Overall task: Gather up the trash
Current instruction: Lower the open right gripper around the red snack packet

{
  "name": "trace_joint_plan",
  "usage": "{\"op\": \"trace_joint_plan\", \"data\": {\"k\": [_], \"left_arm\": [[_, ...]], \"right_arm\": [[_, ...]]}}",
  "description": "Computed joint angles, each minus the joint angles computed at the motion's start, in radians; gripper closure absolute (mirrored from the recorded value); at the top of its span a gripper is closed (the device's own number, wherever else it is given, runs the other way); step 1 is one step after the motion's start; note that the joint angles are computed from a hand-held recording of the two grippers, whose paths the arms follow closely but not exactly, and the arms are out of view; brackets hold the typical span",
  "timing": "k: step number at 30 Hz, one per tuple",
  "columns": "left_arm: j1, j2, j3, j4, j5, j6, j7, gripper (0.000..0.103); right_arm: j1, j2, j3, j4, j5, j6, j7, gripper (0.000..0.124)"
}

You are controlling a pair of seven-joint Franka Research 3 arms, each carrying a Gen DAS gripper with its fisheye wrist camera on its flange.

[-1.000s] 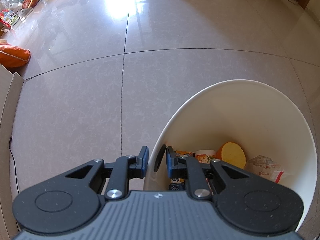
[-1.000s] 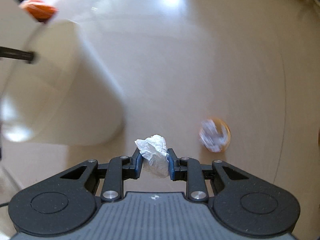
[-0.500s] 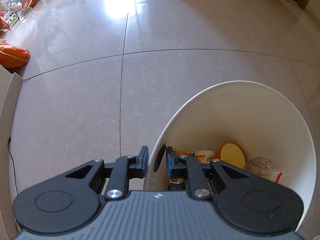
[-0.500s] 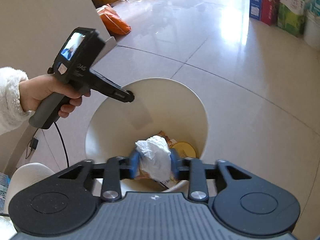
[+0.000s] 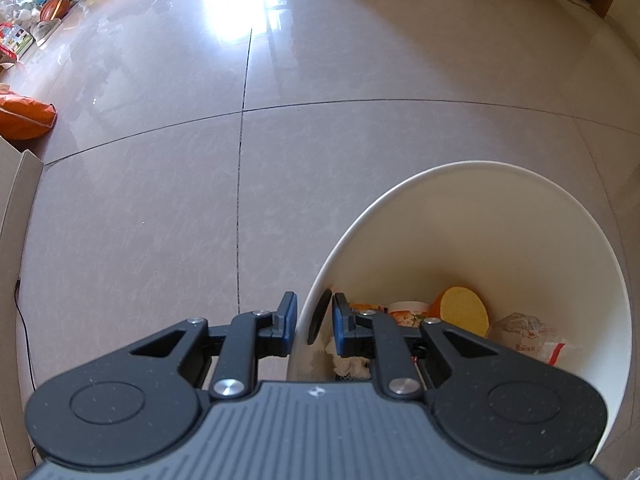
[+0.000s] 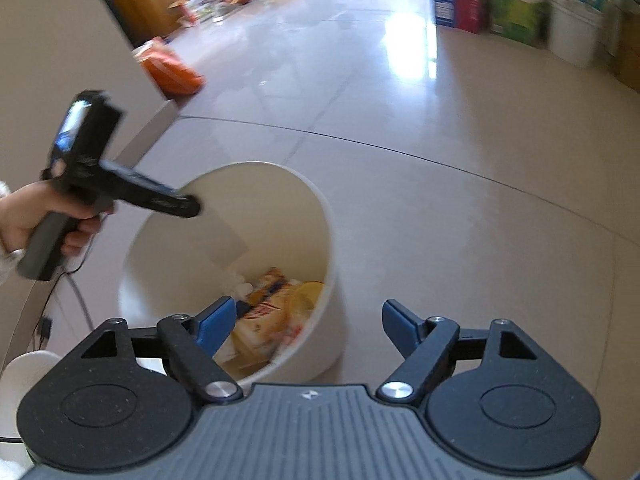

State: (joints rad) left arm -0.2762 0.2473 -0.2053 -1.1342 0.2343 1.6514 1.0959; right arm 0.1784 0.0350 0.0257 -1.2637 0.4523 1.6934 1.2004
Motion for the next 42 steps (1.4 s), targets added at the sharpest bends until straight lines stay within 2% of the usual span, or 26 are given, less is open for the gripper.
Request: {"op": "trace_joint_plan", "data": {"k": [12,17,23,26,31,35,39,42], "left_arm": [[0.005,0.026,0.001,0.045,-0.017,-0.036,0.060,0.088],[0.006,0.039,0.003,0.066,-0.025,-0.047,0.075,0.088],[-0.002,0.061,0.004,0.102,-0.020,-0.070,0.097,0.088],[-0.006,0.071,0.006,0.119,-0.020,-0.081,0.099,0.088],[-0.006,0.080,0.008,0.133,-0.026,-0.091,0.108,0.088],[-0.012,0.091,0.008,0.150,-0.019,-0.103,0.117,0.088],[-0.012,0.094,0.010,0.153,-0.022,-0.105,0.115,0.088],[-0.011,0.092,0.010,0.147,-0.023,-0.100,0.116,0.088]], "right_arm": [[-0.056,-0.076,-0.043,-0.217,-0.089,0.130,0.163,0.039],[-0.092,-0.106,-0.059,-0.347,-0.162,0.211,0.298,0.034],[-0.137,-0.102,-0.076,-0.466,-0.266,0.248,0.479,0.034],[-0.151,-0.091,-0.076,-0.523,-0.342,0.257,0.519,0.033],[-0.165,-0.053,-0.088,-0.585,-0.349,0.224,0.540,0.033],[-0.160,-0.068,-0.079,-0.670,-0.457,0.280,0.567,0.033],[-0.170,-0.071,-0.089,-0.705,-0.417,0.299,0.496,0.029],[-0.170,-0.084,-0.085,-0.743,-0.476,0.342,0.444,0.028]]}}
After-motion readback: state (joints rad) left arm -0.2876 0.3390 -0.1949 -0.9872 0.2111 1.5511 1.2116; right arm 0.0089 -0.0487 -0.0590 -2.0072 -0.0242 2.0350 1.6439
